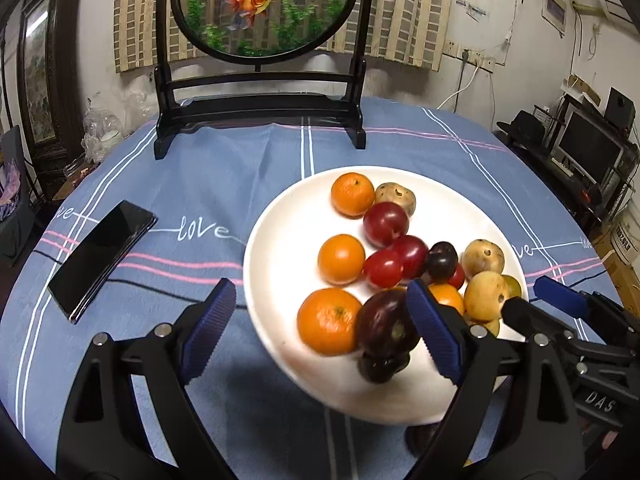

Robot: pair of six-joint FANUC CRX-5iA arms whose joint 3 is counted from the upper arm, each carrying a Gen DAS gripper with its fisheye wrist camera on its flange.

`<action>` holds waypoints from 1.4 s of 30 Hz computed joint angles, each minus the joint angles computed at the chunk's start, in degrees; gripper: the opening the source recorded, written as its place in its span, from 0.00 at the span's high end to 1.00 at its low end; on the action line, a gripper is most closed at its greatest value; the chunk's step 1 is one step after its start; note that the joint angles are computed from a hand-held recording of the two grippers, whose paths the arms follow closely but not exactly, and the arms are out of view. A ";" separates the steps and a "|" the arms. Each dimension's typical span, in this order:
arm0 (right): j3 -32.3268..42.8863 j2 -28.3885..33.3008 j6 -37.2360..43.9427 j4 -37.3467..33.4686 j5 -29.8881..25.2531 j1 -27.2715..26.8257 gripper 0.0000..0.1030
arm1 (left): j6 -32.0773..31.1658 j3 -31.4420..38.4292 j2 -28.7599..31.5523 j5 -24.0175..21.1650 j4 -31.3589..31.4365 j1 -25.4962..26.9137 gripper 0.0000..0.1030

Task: Organize fruits
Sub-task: 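Carry the red tomato and dark plum onto the plate and release both, then grasp the small yellow-green fruit with the left tool while the right tool withdraws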

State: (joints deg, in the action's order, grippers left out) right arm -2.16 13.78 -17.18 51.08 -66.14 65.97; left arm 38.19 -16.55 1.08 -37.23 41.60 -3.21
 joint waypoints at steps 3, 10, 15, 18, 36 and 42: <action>-0.78 -0.54 -1.09 0.60 -0.93 0.52 0.35 | -0.38 -1.23 -0.75 -0.35 0.90 0.86 0.11; -3.12 -1.94 -4.21 1.02 -2.89 2.19 0.33 | -1.20 -3.60 -2.72 -4.40 -0.42 2.82 0.11; -5.44 -3.24 -7.31 0.73 -4.07 3.73 0.32 | -5.18 -6.91 -5.88 -6.27 0.33 3.05 0.11; -6.16 -3.73 -8.18 0.58 -4.54 4.11 0.32 | -6.02 -8.52 -7.72 -6.01 -1.05 2.62 0.10; -6.36 -3.25 -6.42 -0.71 -4.94 5.54 0.32 | -4.85 -12.02 -11.79 -12.81 -4.86 2.78 0.10; -7.84 -4.16 -8.31 0.54 -3.77 5.86 0.32 | -0.99 -10.10 -9.96 -15.48 -8.33 1.72 0.28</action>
